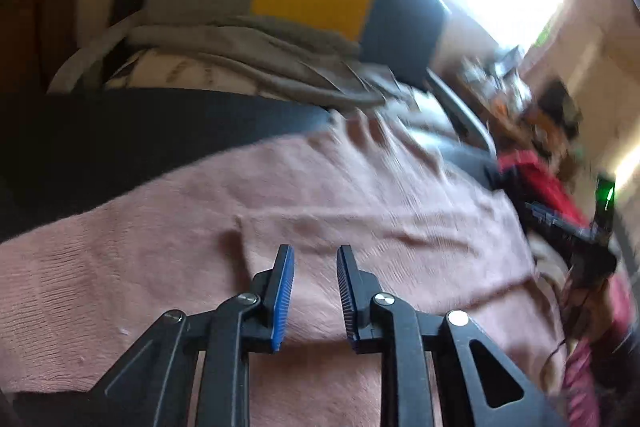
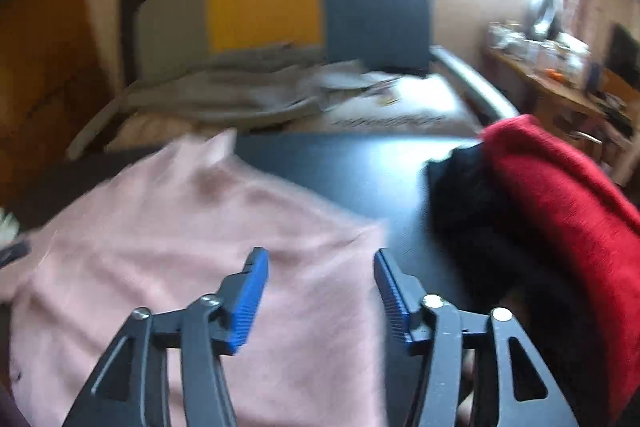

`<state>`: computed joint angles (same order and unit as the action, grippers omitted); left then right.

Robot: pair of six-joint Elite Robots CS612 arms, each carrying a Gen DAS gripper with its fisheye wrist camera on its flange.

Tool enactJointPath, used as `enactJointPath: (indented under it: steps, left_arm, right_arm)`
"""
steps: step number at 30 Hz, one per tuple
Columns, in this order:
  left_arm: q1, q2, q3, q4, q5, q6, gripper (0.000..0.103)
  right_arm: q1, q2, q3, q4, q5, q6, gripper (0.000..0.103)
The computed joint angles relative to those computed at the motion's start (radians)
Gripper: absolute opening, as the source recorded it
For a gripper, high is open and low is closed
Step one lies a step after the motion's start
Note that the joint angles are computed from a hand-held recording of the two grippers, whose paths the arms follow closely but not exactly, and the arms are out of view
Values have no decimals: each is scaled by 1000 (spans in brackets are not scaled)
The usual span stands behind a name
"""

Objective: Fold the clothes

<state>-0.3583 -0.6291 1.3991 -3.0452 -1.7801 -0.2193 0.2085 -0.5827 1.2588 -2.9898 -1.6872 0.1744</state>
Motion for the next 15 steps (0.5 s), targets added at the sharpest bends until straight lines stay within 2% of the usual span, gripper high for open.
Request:
enactJointPath:
  steps: [3,5,7,8,9,10,13,15]
  left_arm:
    - [-24,-13,34,41,20,65,21]
    - [-35,-15,62,11,60,88,22]
    - [-44,-16,86,-23,94,109,24]
    - [-43,-14,90,-40,103,118,25]
    - [-44,-8,87,-53,111,126,25]
    - [-45,-3,85,-66,120,133,25]
    - [-55,10,59,-60,180,148,25]
    - [-71,12,52,-43,236,159,25]
  right_arm:
    - [21,-14,35,59,-5,-37,68]
    - [29,-21,60,99,-38,-34,68]
    - [28,-20,90,83,-59,-6,73]
    - [25,-16,95,67,-72,10,83]
    - [22,-12,99,52,-85,26,99]
    - [18,-7,102,37,-99,41,103]
    - [-10,-7,100,47,-25,130,103]
    - [-6,-8,96,49,-41,110,103]
